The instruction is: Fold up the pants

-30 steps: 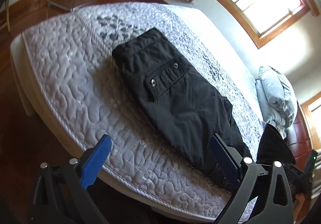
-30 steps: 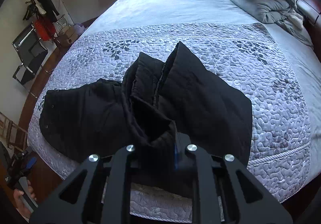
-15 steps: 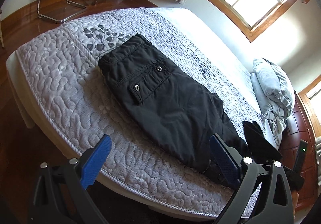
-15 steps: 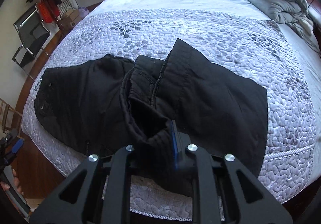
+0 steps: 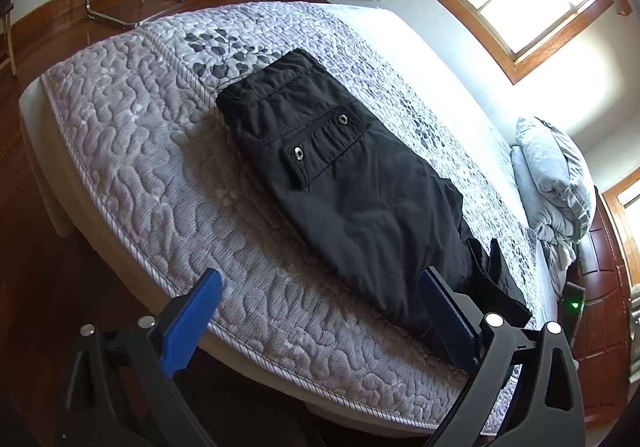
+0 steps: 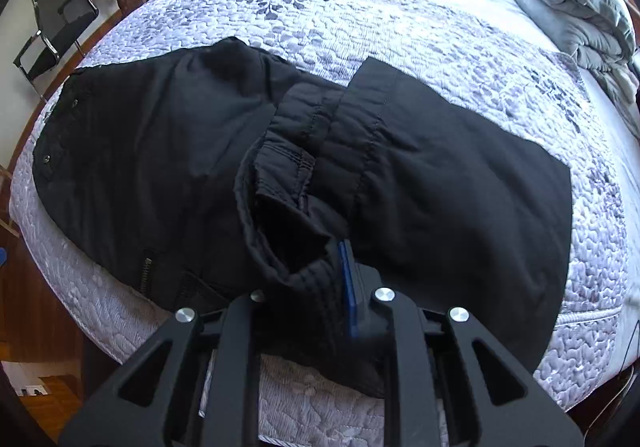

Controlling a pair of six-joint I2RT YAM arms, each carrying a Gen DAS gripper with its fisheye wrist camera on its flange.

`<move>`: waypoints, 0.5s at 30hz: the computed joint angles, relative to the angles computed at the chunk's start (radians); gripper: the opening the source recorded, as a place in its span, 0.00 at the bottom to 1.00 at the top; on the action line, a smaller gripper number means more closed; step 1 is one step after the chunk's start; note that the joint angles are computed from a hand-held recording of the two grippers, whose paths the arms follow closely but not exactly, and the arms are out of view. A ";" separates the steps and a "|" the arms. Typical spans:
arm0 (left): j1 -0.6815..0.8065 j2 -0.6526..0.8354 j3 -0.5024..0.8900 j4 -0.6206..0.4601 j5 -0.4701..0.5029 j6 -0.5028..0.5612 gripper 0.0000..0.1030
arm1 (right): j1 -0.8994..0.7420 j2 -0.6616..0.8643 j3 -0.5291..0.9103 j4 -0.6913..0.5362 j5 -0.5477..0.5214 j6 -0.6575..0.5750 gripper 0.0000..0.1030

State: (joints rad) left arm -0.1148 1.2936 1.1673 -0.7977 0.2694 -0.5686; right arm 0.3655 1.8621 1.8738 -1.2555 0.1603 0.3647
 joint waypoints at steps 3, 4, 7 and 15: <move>-0.004 0.007 0.000 -0.002 0.002 -0.002 0.96 | 0.013 0.004 -0.011 0.013 0.014 -0.008 0.16; -0.006 0.009 0.000 -0.002 0.005 -0.003 0.96 | 0.021 0.006 -0.012 0.014 0.022 -0.011 0.16; -0.011 0.014 -0.001 0.003 0.003 0.002 0.96 | 0.027 0.010 -0.010 0.016 0.019 -0.023 0.16; -0.026 0.023 -0.002 0.003 0.001 -0.005 0.96 | 0.037 0.039 0.034 0.010 -0.015 -0.029 0.16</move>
